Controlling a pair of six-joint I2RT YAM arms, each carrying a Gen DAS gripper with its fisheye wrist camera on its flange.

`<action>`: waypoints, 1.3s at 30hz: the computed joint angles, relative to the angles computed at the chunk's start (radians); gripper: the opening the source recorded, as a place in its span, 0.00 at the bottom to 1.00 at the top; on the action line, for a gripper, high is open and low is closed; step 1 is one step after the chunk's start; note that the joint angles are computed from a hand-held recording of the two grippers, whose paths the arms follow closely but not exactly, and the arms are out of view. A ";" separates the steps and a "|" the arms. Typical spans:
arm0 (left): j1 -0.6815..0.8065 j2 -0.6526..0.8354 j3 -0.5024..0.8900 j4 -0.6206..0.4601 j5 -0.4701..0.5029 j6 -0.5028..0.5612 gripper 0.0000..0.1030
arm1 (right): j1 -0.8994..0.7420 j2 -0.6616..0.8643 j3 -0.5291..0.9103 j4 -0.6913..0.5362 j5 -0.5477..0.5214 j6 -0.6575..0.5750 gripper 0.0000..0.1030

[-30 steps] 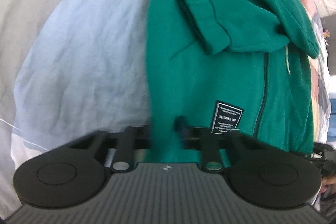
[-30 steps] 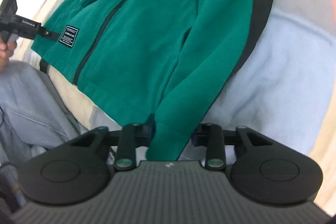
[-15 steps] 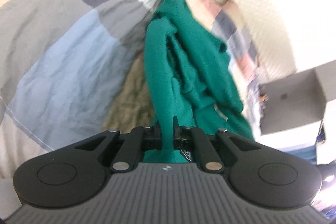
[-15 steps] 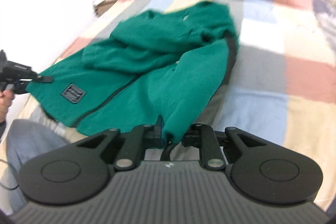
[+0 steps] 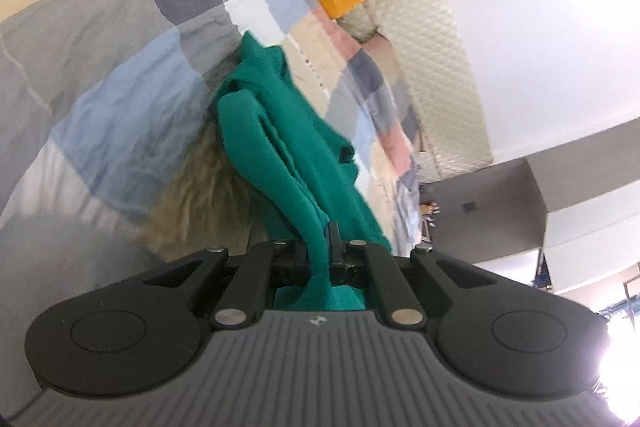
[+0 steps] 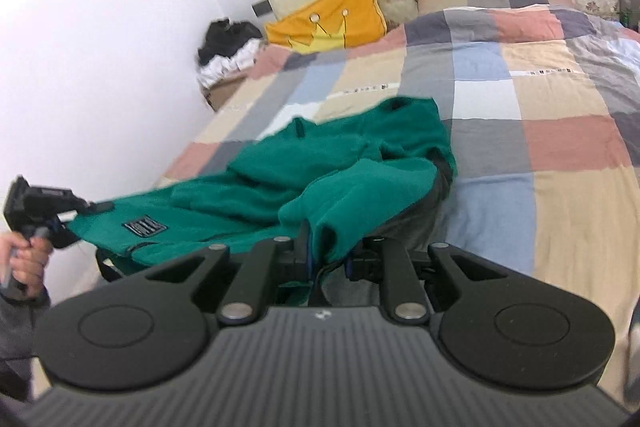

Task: Fold large clothes
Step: 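Lift the hoodie side with both grippers and fold it over the body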

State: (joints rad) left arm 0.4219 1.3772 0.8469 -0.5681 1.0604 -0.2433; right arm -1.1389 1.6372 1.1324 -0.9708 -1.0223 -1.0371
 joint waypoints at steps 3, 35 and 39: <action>0.092 -0.066 -0.024 -0.169 0.060 0.127 0.06 | -0.089 -0.010 0.004 -0.172 -0.025 -0.154 0.17; -0.474 1.076 0.920 0.736 -0.634 -0.658 0.06 | 0.557 0.692 0.293 1.362 0.511 1.469 0.17; -0.477 1.282 1.185 0.675 -0.629 -0.649 0.06 | 0.584 0.828 0.449 1.348 0.540 1.452 0.17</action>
